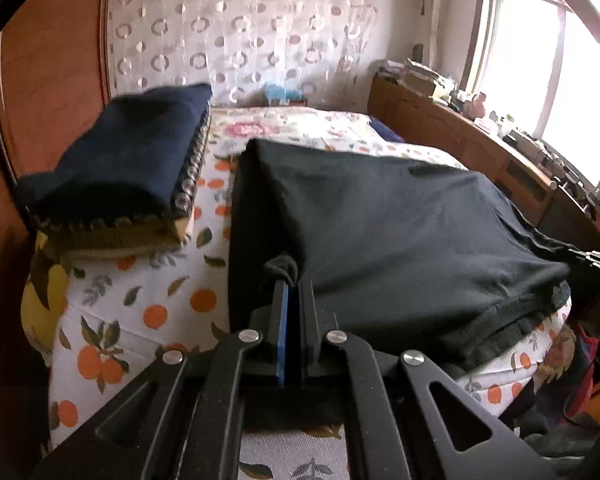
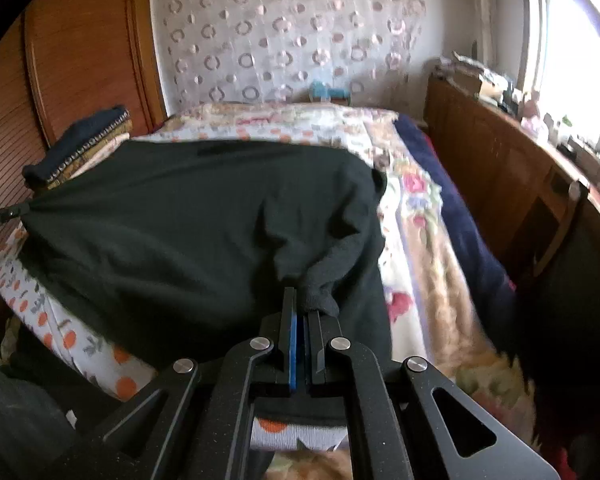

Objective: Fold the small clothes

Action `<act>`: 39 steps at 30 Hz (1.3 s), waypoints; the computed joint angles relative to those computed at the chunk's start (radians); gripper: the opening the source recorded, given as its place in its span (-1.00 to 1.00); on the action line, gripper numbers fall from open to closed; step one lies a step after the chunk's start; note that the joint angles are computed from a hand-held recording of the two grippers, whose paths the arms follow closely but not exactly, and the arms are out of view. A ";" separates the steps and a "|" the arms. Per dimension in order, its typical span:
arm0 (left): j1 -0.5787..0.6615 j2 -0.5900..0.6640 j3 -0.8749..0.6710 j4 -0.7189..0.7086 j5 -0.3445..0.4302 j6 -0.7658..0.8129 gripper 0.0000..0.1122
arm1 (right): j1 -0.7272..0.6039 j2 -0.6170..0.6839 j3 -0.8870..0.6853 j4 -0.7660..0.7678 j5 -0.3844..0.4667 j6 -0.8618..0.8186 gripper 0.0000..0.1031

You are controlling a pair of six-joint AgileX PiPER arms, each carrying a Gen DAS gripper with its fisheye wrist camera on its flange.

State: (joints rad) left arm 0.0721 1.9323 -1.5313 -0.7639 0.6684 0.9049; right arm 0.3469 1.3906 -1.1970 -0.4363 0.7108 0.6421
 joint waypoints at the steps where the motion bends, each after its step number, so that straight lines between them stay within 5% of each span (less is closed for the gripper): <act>1: -0.003 0.006 -0.005 0.014 0.000 -0.014 -0.91 | -0.006 0.004 0.001 0.005 -0.008 -0.004 -0.97; 9: 0.006 -0.016 0.030 0.034 0.010 -0.026 -0.90 | 0.015 -0.033 0.019 -0.022 -0.010 0.008 -0.96; 12: 0.012 -0.021 0.036 0.024 0.008 -0.007 -0.30 | 0.033 -0.038 0.017 -0.054 -0.001 0.034 -0.91; 17: -0.012 -0.009 0.016 0.090 -0.009 -0.054 -0.13 | 0.077 -0.042 0.036 -0.136 0.005 0.097 -0.73; 22: -0.028 0.031 -0.023 0.172 -0.010 -0.122 -0.07 | 0.098 -0.034 0.050 -0.177 -0.007 0.122 -0.13; 31: -0.042 0.060 -0.022 0.254 -0.029 -0.185 -0.04 | 0.117 -0.078 0.060 -0.194 0.028 0.106 -0.08; 39: -0.042 0.070 -0.013 0.266 -0.060 -0.200 0.01 | 0.110 -0.002 0.069 -0.180 -0.053 0.114 -0.08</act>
State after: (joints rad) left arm 0.0300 2.0021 -1.5443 -0.4975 0.6087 0.7049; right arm 0.4570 1.3890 -1.1276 -0.6158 0.6576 0.7558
